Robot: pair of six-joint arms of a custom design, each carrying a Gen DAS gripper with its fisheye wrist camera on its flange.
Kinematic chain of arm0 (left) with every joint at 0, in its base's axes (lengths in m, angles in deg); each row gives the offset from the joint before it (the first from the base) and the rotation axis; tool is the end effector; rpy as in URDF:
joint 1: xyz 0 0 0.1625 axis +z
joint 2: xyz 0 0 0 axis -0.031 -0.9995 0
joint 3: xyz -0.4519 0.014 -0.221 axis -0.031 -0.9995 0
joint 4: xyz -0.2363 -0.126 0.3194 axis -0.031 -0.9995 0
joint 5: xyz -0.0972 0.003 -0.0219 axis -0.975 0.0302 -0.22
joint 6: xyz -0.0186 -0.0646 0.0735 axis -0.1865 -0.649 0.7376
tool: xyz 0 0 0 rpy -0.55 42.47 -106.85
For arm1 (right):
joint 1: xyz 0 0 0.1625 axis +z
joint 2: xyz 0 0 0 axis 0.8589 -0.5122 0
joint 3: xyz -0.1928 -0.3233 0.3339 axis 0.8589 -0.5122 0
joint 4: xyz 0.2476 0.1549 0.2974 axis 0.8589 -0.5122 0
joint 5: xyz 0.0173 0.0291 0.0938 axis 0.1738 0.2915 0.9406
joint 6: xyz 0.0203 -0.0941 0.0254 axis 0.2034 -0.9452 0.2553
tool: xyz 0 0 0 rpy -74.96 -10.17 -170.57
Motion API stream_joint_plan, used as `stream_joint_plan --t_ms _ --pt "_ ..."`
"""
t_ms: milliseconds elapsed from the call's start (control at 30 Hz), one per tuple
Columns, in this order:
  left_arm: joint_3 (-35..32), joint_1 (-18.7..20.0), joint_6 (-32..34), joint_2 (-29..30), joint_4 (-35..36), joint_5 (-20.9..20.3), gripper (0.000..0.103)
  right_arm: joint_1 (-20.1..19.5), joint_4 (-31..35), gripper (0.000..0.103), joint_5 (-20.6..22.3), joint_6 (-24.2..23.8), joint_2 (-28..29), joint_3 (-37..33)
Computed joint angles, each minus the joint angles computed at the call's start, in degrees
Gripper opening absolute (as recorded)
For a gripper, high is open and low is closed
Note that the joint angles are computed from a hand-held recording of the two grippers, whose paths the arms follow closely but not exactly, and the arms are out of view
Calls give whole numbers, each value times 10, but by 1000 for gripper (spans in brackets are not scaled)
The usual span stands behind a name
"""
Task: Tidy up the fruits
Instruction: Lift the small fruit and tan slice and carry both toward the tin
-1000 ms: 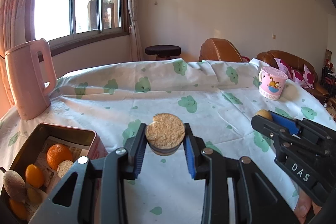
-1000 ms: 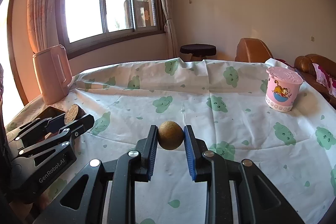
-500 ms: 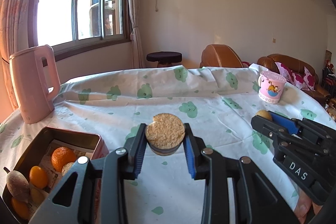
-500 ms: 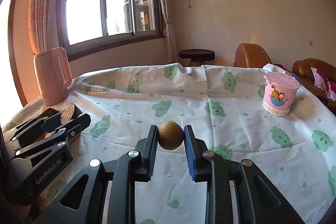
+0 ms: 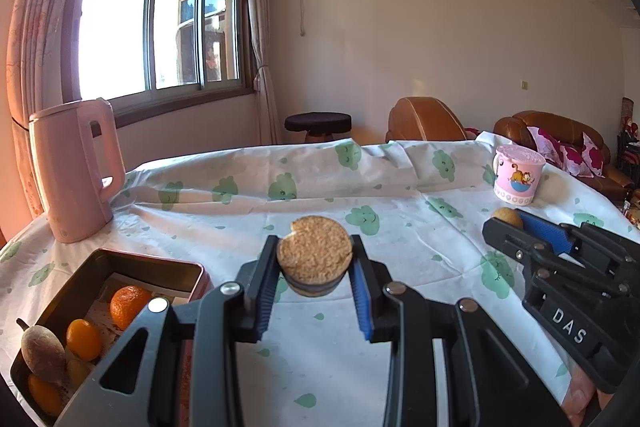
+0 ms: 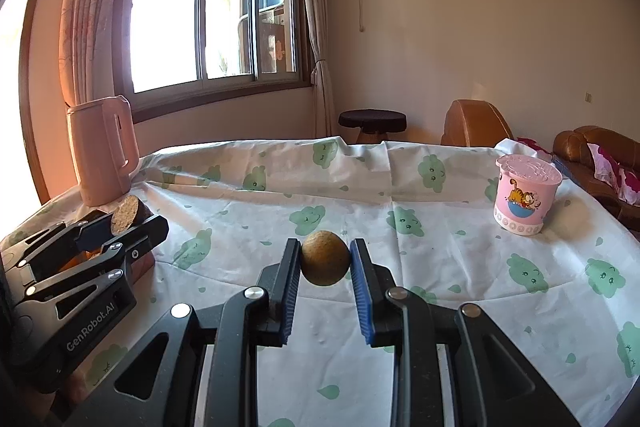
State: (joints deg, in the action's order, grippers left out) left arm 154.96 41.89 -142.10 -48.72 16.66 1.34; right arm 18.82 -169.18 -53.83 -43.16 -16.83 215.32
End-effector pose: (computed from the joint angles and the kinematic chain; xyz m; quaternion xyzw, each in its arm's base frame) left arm -0.3999 -0.5941 -0.0806 0.3825 0.7932 -0.4274 0.2045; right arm -0.0005 -0.5396 0.3090 0.1167 -0.7528 0.5397 0.3584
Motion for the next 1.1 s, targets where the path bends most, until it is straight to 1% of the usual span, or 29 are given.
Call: stream_joint_plan --t_ms 300,467,667,1100 --pt "24 -2 -1 -13 -20 -7 35 6 -31 27 -3 -21 11 1" --pt "46 -3 1 -26 -33 -13 35 7 -22 27 9 -17 10 6" --pt "73 -3 7 -43 -50 -17 35 17 -7 27 19 -20 16 10" --pt "124 4 7 -84 -85 -41 35 50 2 27 22 -39 36 7"
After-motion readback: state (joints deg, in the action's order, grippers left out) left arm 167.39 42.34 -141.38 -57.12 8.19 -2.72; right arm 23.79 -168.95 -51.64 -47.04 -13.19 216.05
